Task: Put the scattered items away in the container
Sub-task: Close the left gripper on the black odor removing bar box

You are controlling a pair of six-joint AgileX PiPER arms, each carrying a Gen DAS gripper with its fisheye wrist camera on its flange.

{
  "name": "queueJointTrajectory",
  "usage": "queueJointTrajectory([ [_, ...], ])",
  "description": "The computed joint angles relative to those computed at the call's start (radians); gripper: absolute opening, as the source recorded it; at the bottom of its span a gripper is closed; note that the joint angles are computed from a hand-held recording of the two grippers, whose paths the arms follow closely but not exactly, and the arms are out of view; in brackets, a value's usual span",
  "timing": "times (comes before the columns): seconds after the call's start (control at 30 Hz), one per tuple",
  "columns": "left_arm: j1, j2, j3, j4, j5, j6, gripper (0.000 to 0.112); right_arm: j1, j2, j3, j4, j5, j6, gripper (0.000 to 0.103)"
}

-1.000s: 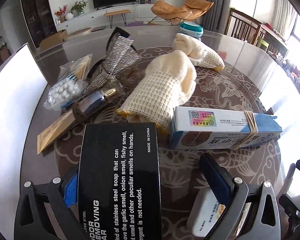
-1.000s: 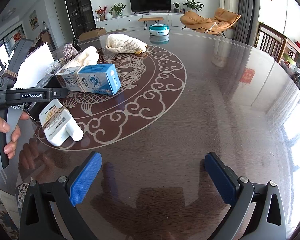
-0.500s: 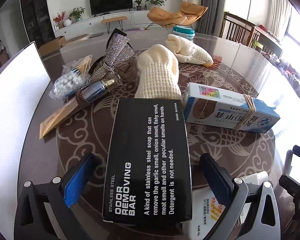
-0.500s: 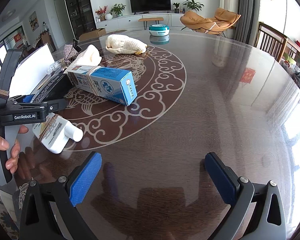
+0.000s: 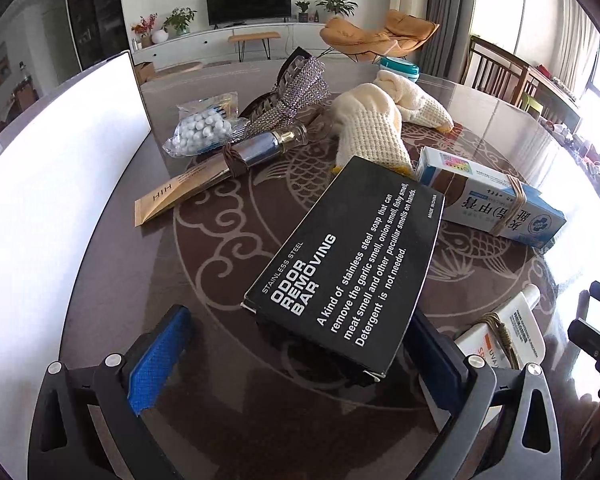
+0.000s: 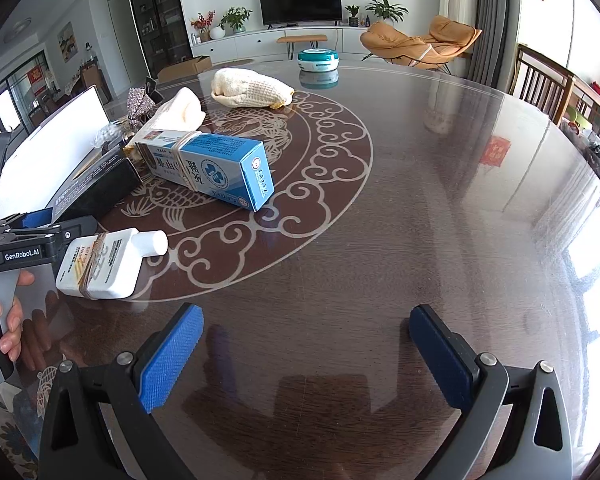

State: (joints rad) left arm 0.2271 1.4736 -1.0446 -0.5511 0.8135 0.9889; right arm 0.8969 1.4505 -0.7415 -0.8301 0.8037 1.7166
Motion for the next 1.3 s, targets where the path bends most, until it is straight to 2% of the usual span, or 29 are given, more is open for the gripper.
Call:
queueJointTrajectory([
  [0.23,0.075,-0.003,0.005,-0.075,0.051,0.059,0.103,0.001,0.004,-0.008,0.008,0.009,-0.012,0.103],
  [0.67,0.109,-0.034,0.036,-0.074,0.058,0.079,0.103,0.0,-0.01,0.005,0.004,0.005,0.0,0.103],
  [0.87,0.155,-0.042,0.047,-0.104,0.104,0.15,0.103,0.001,-0.011,0.005,0.005,0.007,-0.001,0.103],
  [0.97,0.098,-0.054,0.056,-0.033,0.053,0.125,0.103,0.001,-0.012,0.006,0.004,0.005,0.001,0.103],
  [1.07,0.07,-0.017,0.013,-0.033,0.087,0.186,0.103,0.001,-0.011,0.006,0.003,0.005,0.002,0.103],
  [1.3,-0.029,0.111,-0.147,0.019,0.141,0.153,0.103,0.003,-0.012,0.008,0.003,0.007,0.004,0.103],
])
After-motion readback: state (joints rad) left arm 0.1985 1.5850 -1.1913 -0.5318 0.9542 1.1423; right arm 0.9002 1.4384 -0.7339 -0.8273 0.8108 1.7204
